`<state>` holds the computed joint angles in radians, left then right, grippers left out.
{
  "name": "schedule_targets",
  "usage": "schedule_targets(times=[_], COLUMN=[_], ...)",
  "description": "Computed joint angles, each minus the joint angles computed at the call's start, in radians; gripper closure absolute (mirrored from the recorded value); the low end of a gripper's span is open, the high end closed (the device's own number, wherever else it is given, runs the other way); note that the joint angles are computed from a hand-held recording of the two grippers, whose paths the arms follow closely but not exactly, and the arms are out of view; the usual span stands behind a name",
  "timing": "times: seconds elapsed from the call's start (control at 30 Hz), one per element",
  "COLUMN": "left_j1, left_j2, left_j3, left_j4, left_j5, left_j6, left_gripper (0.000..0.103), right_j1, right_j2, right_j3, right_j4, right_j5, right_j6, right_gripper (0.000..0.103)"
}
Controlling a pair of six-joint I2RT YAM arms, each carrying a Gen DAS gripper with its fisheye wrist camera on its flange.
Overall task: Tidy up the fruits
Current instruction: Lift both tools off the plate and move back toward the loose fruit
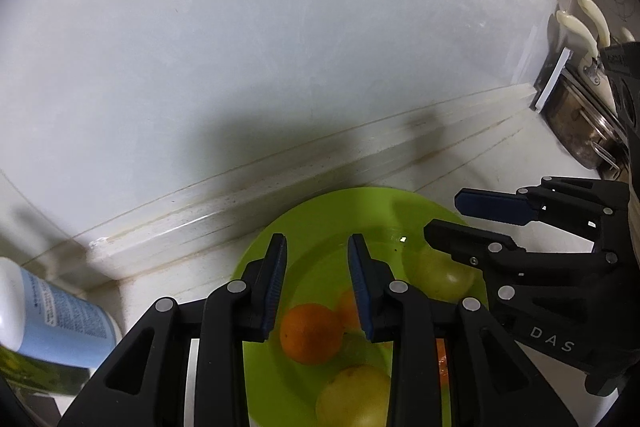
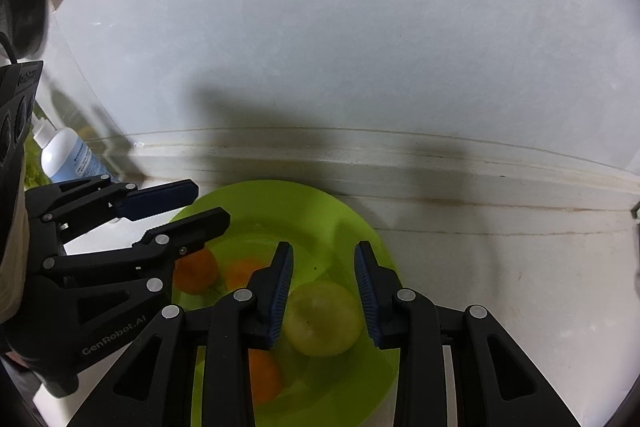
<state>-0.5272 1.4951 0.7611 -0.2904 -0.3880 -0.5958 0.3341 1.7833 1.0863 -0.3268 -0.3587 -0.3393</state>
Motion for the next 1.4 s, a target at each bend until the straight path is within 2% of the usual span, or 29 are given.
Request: schedule_targets(times=[0.23,0.27,0.33,0.47,0.63,0.77,0.93,0.97,1.1,1.17,1.27,1.4], left_j1=[-0.094,-0.114,-0.158,-0.261,-0.413,-0.559,-0.708,-0.743,-0.844,-0.881,-0.93,-0.987], left_j2=[-0.121,-0.144,-0.18,-0.245,-0.271,-0.236,-0.171,-0.147,-0.08,-0.057,-0.02,-0.004], left_j3=[-0.006,-0.008,0.0,0.023,0.081,0.168,0.272,0.302,0.367,0.376,0.38,0.347], left_j4=[-0.105,-0.117,-0.16,-0.261,-0.409,-0.578,-0.762,-0.825,-0.978,-1.012,-1.047,-1.031], left_j5=[-0.087,-0.099,-0.142,-0.233,-0.362,-0.477,-0.56,-0.577,-0.604,-0.598,-0.582,-0.556], left_j6=[-0.07,-0.08,-0.114,-0.184,-0.321,-0.464,-0.626,-0.689,-0.888,-0.944,-1.03,-1.125], left_gripper=[0.071,0.07,0.06,0.053,0.043,0.041,0.037,0.037,0.031,0.031,0.031,0.031], right_j1=[-0.012,-0.014,-0.022,-0.041,-0.059,-0.105,-0.161,-0.17,-0.249,-0.296,-0.367,-0.451], right_j2=[-0.117,-0.143,-0.196,-0.322,-0.473,-0.59,-0.731,-0.748,-0.846,-0.903,-0.979,-1.068], right_j3=[-0.085,-0.1,-0.132,-0.198,-0.284,-0.335,-0.375,-0.38,-0.405,-0.425,-0.455,-0.493], right_j4=[0.019,0.019,0.019,0.009,-0.002,-0.047,-0.137,-0.151,-0.231,-0.276,-0.343,-0.435], right_j5=[-0.02,-0.026,-0.039,-0.059,-0.061,-0.086,-0.128,-0.135,-0.182,-0.204,-0.244,-0.289], right_j6=[0.004,0.003,0.005,0.012,0.009,-0.009,-0.028,-0.035,-0.083,-0.11,-0.154,-0.223], right_gripper=[0.07,0.07,0.07,0.07,0.07,0.07,0.07,0.07,0.07,0.065,0.063,0.063])
